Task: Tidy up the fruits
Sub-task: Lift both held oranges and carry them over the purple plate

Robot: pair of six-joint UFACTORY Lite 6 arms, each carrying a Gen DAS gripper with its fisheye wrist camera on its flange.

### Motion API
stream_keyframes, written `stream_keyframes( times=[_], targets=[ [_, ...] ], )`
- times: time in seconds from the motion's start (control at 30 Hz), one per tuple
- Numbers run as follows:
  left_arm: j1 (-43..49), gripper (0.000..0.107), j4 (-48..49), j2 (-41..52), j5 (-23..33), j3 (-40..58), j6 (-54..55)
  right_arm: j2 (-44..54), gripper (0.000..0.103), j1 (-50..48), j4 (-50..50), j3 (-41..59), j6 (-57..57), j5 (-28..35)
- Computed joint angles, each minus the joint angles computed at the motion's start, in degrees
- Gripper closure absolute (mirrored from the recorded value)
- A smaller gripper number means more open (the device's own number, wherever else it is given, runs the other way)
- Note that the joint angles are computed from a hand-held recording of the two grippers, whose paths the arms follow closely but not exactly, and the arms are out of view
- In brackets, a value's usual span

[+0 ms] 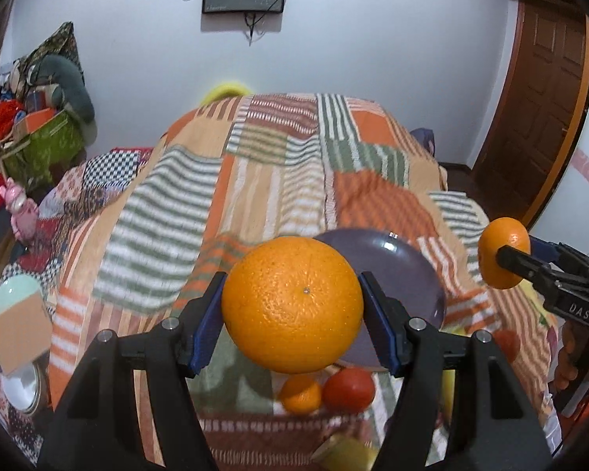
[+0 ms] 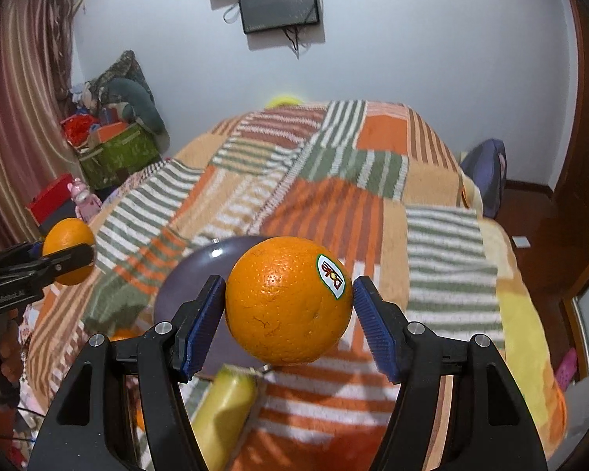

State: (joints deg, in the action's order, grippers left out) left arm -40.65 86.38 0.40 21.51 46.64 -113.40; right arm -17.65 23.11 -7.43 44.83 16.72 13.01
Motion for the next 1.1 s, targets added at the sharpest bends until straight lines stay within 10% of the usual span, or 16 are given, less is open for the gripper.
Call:
stream_keyframes(
  times=[0.63,1.1],
  targets=[
    [8.3,0.042,-3.78,19.01,-7.48,20.09,10.0,19.44,0.039,-1.04,11.13,14.85,-11.99,-5.9],
    [10.52,0.042,-46.2,39.42,-10.67,39.69,55.49,34.71,0.039,-2.1,28.17,26.32,-31.22,-0.8]
  ],
)
